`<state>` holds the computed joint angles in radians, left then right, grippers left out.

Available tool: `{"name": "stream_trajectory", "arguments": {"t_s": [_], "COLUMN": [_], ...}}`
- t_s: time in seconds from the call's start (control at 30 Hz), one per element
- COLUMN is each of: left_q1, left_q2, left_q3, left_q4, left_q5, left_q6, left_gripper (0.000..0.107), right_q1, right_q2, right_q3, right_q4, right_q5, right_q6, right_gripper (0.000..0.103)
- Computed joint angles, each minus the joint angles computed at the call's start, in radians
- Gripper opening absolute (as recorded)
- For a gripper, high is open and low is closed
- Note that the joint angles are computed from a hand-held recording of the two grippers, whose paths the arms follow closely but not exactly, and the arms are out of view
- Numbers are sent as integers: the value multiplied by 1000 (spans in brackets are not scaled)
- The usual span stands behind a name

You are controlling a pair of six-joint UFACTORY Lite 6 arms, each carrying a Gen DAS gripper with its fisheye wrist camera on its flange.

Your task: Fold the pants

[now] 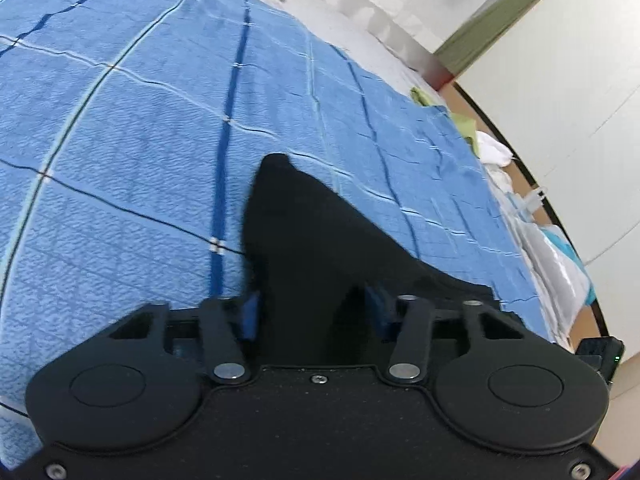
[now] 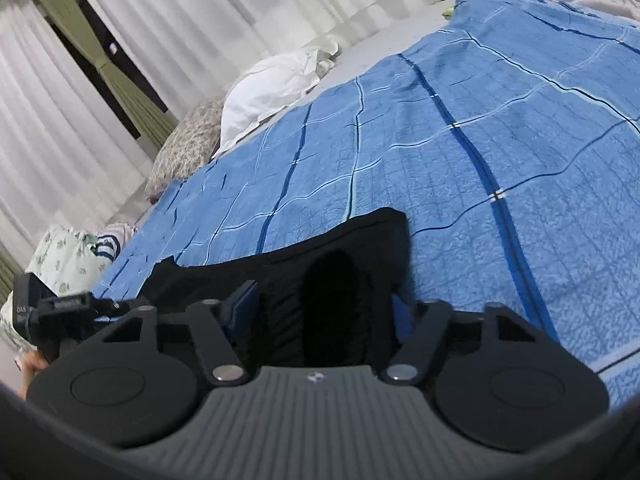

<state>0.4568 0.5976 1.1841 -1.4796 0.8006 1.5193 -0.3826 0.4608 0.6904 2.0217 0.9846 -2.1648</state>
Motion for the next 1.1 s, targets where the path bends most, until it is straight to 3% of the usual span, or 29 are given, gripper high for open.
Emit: {"name": "stream_trajectory", "arguments": {"t_s": [0.1,0.13,0.27,0.37,0.63,0.77,0.9,1.03,1.07,1.1], "left_q1": [-3,-14,-43,-36,40,22,-13,-51,-56,-54], "left_q2": [-4,-30,-220,-320,-296,-231,-203,-237,-255,-273], "left_q3": [-8,-37,-254,-337,-238,-183,-200,-229,-241,-255], "left_q4": [-10,-47,-348,-452,-436,-461,-626,-719,-721,-702], "left_q5": [-6,-43,-174,-230,-311,-394,-409,-460,-469,-473], "left_q6": [10,35,353,515,503,548,710,809,807,788], "left_gripper": [40,10,6,5,5,6,9,24,28,38], "right_q1": [9,12,90,200,448,494,468,495,505,520], "right_q2": [14,28,-15,-47,46,99,81,-24,-65,-106], "right_q3": [10,21,-3,1,222,302,259,169,136,106], "right_q4": [-7,-19,64,187,386,429,438,563,608,681], "right_q5": [10,17,-14,-82,-239,-326,-301,-356,-369,-394], "right_q6": [31,52,23,-20,-42,-81,-63,-177,-219,-279], "right_gripper": [47,43,36,34,33,39,49,63,72,73]}}
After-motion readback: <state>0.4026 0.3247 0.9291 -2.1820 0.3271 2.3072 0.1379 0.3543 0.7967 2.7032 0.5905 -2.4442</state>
